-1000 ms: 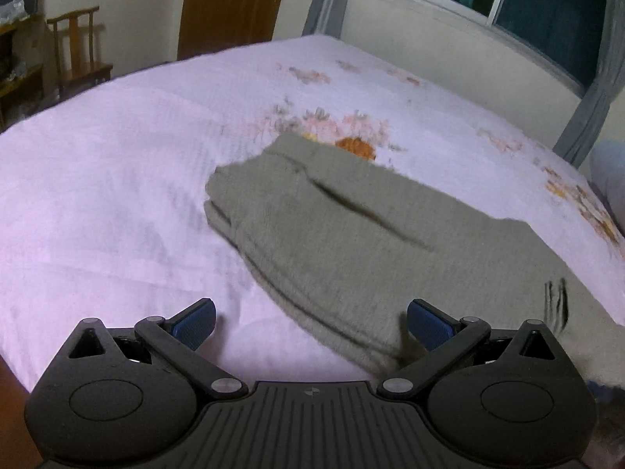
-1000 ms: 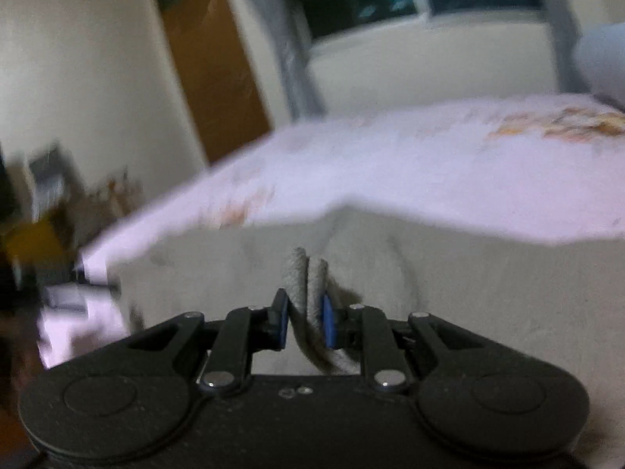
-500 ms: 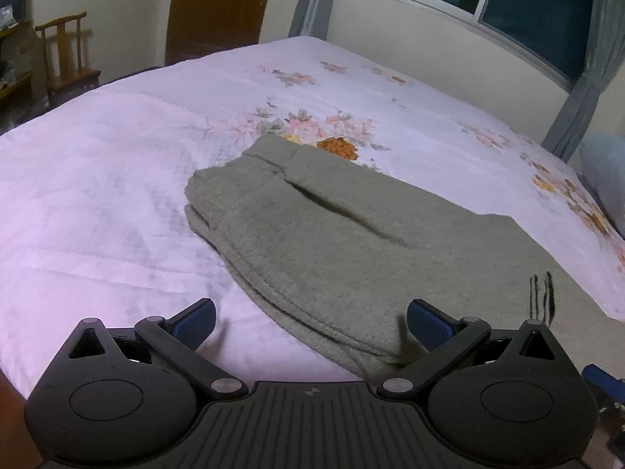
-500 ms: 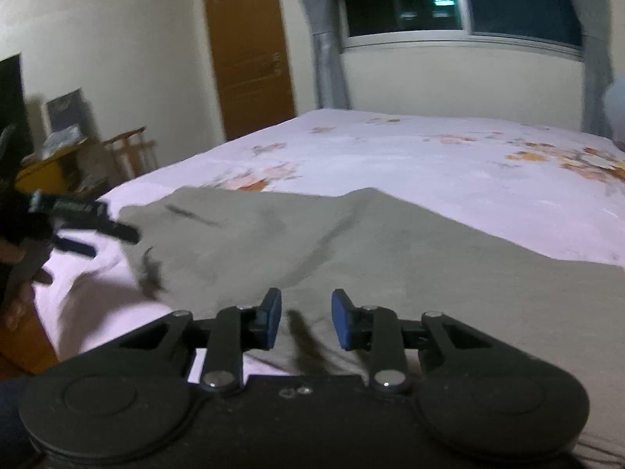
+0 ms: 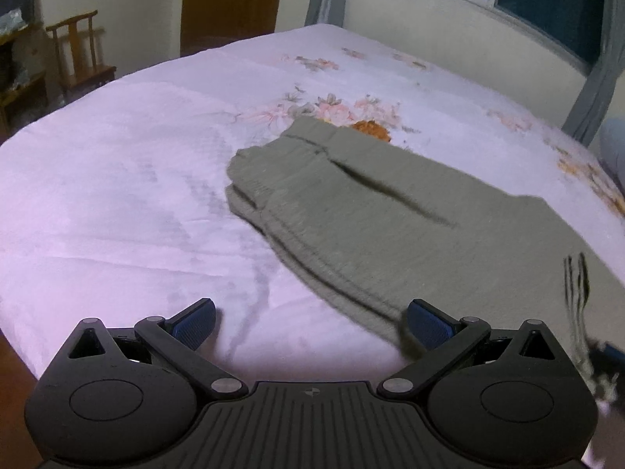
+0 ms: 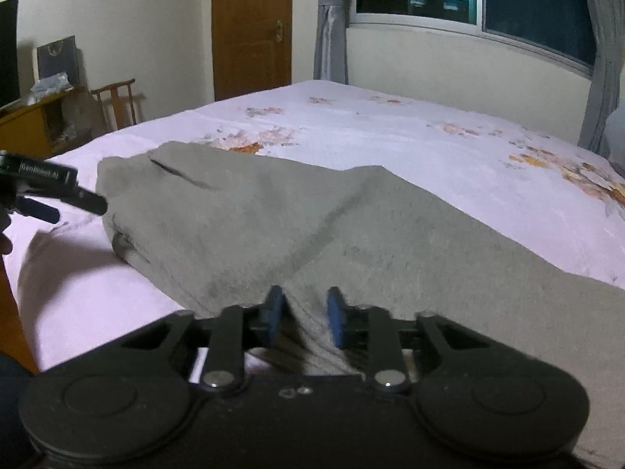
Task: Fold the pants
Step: 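Open the right gripper and withdraw it from the folded sweatpants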
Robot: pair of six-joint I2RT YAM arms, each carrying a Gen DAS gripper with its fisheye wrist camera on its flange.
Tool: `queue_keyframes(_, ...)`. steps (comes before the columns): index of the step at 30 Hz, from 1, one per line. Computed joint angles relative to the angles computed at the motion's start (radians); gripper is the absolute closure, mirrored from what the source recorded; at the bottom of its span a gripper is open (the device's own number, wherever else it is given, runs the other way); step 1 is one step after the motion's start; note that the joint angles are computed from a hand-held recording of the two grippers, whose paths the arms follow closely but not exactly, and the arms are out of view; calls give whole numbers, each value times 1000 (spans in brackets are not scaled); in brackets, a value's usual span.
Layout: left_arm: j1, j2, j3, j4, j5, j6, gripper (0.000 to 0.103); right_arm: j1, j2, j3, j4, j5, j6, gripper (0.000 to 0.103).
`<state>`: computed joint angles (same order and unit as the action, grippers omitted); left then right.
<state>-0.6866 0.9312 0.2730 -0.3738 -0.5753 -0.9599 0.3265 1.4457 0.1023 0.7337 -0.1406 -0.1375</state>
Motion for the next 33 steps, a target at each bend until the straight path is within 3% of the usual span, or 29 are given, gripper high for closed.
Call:
queue_keyframes(6,-2,-108,-55,-34,0,6,0,20,-68,2,-15,-14,87,100)
queue_keyframes(12,-11,-98,-80,-2,11,-2,0,-8,22,11,-8,-94,46,99)
queue_keyframes(15,3,-88,-83,18,22,8,0,-32,6,26,-53,-142,14,88)
queue_keyframes(18,10,-98,-84,17,20,14,0,-157,-151,-15,-75,-285,25,83)
queue_keyframes(21,25,-100,-81,20,20,28,0,-402,-201,43,-192,-387,19,77)
queue_keyframes(26,89,-37,-72,92,47,59,0,-707,32,291,-298,-365,29,81)
queue_keyframes(28,98,10,-58,123,53,66,0,-728,146,403,-342,-321,31,83)
queue_keyframes(31,113,81,-25,151,67,93,0,-709,340,602,-540,-283,7,87)
queue_keyframes(33,131,77,-19,150,87,96,0,-716,317,590,-534,-307,9,85)
